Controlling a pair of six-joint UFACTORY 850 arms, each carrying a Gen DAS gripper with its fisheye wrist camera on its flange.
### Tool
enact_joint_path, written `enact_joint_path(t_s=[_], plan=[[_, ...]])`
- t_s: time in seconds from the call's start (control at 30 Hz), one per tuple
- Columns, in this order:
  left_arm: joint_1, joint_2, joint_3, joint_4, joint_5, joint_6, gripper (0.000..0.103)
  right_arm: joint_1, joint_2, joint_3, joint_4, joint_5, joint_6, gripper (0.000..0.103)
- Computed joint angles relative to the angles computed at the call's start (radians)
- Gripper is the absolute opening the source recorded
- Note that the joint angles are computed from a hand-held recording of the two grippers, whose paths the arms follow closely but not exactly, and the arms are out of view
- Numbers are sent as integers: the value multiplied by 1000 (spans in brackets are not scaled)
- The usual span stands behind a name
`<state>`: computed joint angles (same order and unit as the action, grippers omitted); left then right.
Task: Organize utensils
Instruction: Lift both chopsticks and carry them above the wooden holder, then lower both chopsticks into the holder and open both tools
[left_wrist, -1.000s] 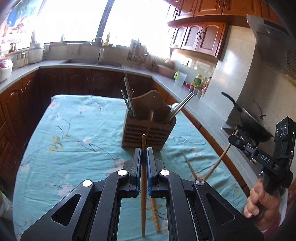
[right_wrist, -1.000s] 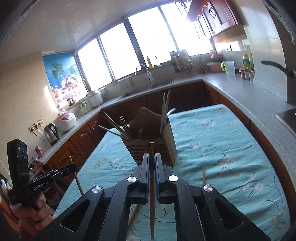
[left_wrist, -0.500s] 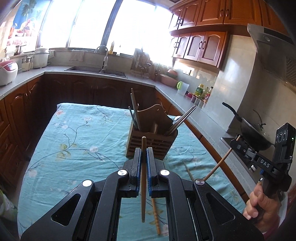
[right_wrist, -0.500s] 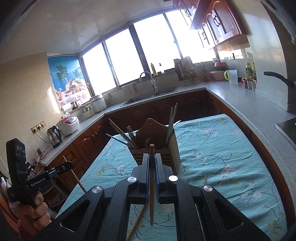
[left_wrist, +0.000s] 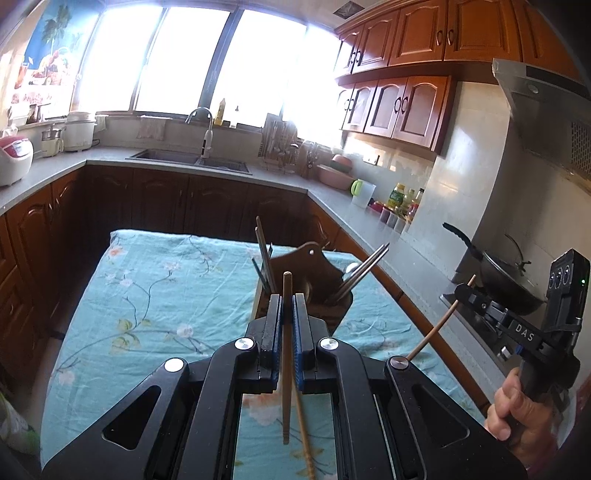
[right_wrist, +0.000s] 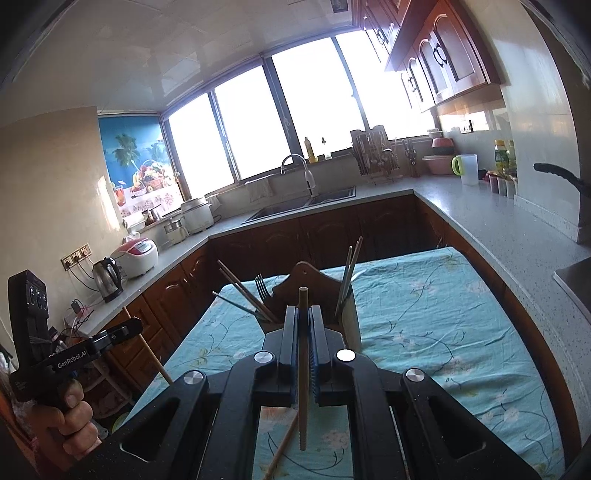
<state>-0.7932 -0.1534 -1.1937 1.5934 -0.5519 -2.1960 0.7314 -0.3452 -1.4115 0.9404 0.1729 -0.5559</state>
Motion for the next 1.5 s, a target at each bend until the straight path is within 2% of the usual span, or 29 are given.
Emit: enact_joint_path(t_s=[0.23,0.53,0.87,0.97,1.07,1.17,1.37,1.5], plan=[[31,-34,-71,41,0,-7,4,-9,-41,-84,35,13,-68,5],[81,-121,-228,72,-7,29,4,-29,-126,-251,146,38,-214,5],[124,-267,-412,100,-71,0,4,-57,-254,-434,238,67,-325,5],[130,-300,-424,100,-86,-15,4,-57,-282,-450,218,81,-297,5],[139,-319,-409,115,-62,-70,4,-55,-294,-430,105,107,-171,5],[140,-336,-405,98,-55,-69,4,-54,-310,-424,100,105,-158,5],[137,-350,-383,55,-16,-22,5,-54,-338,-420,194,63,-225,5],[146,-361,-387,-3,18,29,5,-59,-364,-441,387,25,-406,5]])
